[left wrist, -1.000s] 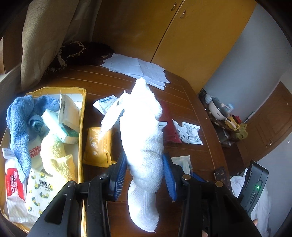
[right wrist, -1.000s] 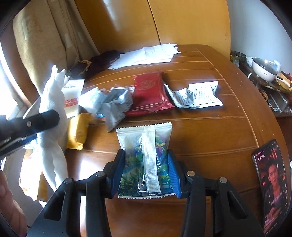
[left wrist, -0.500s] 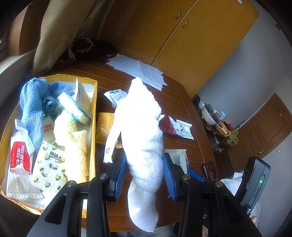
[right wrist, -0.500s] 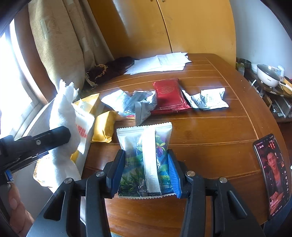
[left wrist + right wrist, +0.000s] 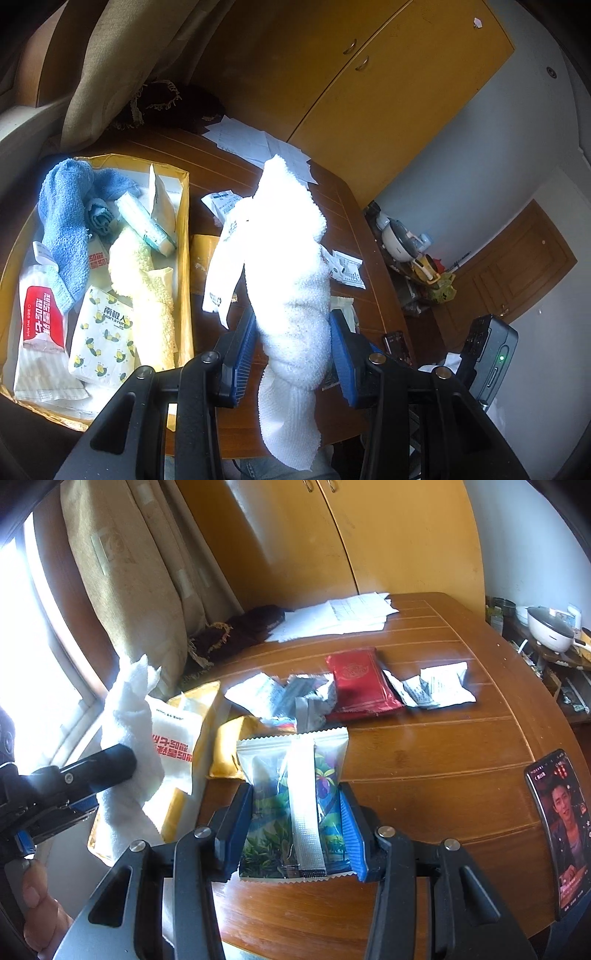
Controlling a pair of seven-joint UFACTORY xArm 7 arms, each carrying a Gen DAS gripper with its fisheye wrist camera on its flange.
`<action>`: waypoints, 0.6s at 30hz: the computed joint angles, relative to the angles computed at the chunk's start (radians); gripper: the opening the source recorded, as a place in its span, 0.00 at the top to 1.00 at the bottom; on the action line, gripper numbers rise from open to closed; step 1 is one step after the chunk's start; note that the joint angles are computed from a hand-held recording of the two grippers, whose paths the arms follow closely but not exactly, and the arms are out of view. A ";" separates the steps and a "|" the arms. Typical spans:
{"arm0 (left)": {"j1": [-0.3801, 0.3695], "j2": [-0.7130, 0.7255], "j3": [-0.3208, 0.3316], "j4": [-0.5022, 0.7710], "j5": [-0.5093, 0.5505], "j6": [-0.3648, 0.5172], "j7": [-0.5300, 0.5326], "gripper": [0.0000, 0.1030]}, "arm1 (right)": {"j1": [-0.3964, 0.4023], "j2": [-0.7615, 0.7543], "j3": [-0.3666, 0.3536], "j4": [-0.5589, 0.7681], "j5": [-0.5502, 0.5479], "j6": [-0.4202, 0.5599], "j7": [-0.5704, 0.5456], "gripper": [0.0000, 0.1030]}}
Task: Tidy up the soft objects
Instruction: 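Carry the white towel and green pack into the tray and open both tools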
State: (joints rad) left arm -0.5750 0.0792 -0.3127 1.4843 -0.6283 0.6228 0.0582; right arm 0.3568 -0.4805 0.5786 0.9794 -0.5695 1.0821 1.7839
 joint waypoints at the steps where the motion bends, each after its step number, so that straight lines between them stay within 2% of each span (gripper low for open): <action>1: 0.008 -0.010 0.002 -0.006 -0.027 0.008 0.014 0.60 | -0.001 -0.004 -0.002 -0.004 -0.005 -0.010 0.004 0.56; 4: 0.030 -0.038 0.014 -0.021 -0.135 0.032 0.086 0.60 | -0.008 -0.016 -0.006 -0.020 -0.022 -0.055 0.018 0.56; 7: 0.047 -0.061 0.034 -0.027 -0.201 0.055 0.119 0.60 | -0.023 -0.019 -0.006 -0.032 -0.039 -0.103 0.030 0.56; 11: 0.063 -0.084 0.057 -0.035 -0.184 0.046 0.115 0.60 | -0.041 0.008 -0.011 -0.024 -0.060 -0.167 0.016 0.56; 18: 0.102 -0.087 0.088 -0.037 -0.190 0.100 0.124 0.60 | -0.061 0.074 -0.016 0.008 -0.120 -0.254 0.013 0.56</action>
